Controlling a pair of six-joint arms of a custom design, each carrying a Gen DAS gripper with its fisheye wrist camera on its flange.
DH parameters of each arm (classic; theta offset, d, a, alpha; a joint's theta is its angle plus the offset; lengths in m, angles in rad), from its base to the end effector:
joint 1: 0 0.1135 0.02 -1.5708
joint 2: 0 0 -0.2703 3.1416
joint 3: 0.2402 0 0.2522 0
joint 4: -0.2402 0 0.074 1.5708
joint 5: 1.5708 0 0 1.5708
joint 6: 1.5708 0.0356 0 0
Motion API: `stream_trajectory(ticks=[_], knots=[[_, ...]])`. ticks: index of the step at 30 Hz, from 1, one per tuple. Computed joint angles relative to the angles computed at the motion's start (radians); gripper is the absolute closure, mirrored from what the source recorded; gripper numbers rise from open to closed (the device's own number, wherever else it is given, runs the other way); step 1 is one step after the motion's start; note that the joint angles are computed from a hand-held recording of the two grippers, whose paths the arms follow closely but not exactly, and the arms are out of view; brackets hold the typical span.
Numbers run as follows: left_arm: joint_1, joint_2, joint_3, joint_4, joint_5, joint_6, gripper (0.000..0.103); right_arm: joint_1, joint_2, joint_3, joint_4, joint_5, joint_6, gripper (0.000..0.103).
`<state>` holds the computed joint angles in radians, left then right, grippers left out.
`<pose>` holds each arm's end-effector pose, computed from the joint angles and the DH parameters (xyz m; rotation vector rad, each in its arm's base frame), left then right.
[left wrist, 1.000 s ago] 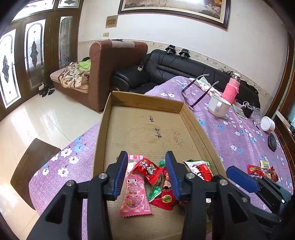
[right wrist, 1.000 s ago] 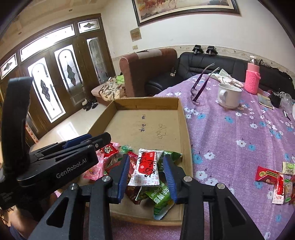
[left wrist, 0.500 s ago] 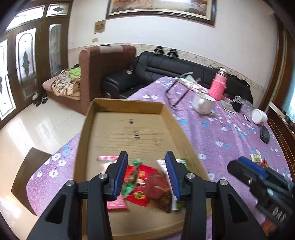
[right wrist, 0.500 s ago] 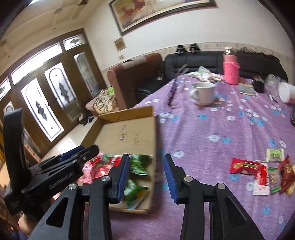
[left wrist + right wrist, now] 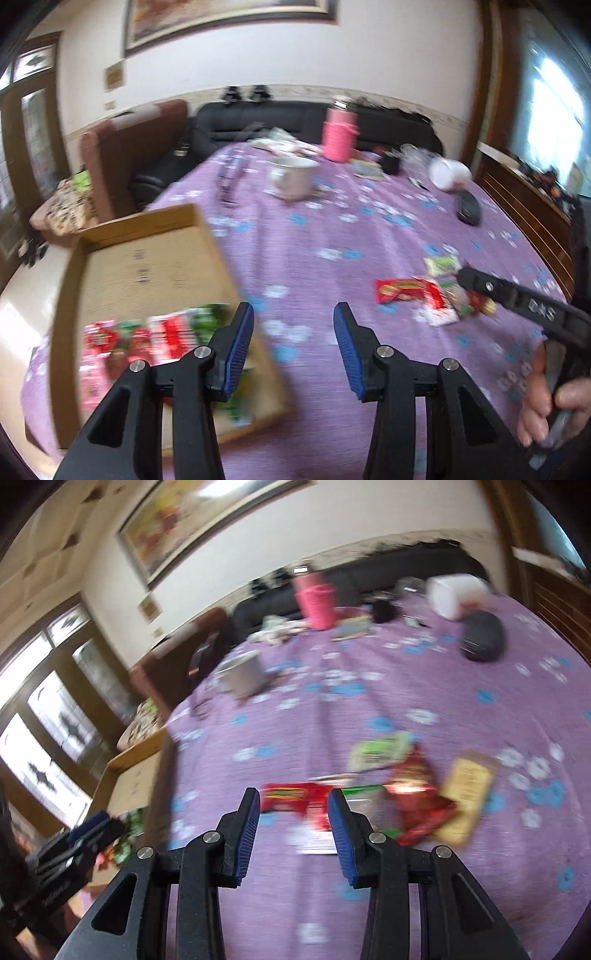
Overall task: Organize snacks
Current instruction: 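Move both grippers back to the snack pile, then grasp a red gold-labelled packet with the left gripper while the right reaches a clear packet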
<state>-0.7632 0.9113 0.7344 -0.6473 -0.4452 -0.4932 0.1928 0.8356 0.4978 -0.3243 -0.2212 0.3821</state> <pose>0.1393 -0.1121 0.2652 0.1070 2.2948 -0.1076 0.1707 0.0413 0.2226 0.0920 2.2711 0.5560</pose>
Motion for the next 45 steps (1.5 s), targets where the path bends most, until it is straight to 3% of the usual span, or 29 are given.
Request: stream_trajectory(ticks=[3, 6, 17, 22, 25, 30, 38, 41, 45], knots=[[-0.035, 0.107, 0.027, 0.054, 0.044, -0.003, 0.059, -0.138, 0.064, 0.006, -0.009, -0.135, -0.033, 0.062], [-0.039, 0.217, 0.065, 0.104, 0.104, 0.013, 0.059, -0.183, 0.097, 0.007, -0.001, -0.192, -0.036, 0.062], [0.11, 0.52, 0.251, 0.182, 0.369, 0.055, 0.054, -0.106, 0.169, 0.017, 0.04, -0.054, -0.035, 0.062], [0.153, 0.677, 0.337, 0.227, 0.398, 0.033, 0.054, -0.092, 0.202, 0.022, 0.032, -0.016, -0.048, 0.063], [0.181, 0.739, 0.368, 0.231, 0.466, 0.039, 0.054, -0.102, 0.212, 0.02, 0.037, -0.02, -0.048, 0.07], [0.144, 0.728, 0.352, 0.219, 0.434, 0.089, 0.054, -0.099, 0.214, 0.02, 0.026, 0.008, -0.05, 0.074], [0.087, 0.577, 0.224, 0.177, 0.463, 0.13, 0.048, -0.091, 0.207, 0.02, 0.014, 0.037, -0.056, 0.074], [0.043, 0.526, 0.184, 0.184, 0.402, 0.116, 0.04, -0.069, 0.201, 0.021, 0.011, 0.064, -0.052, 0.075], [0.012, 0.554, 0.196, 0.192, 0.32, 0.102, 0.04, -0.045, 0.194, 0.022, 0.006, 0.104, -0.053, 0.075]])
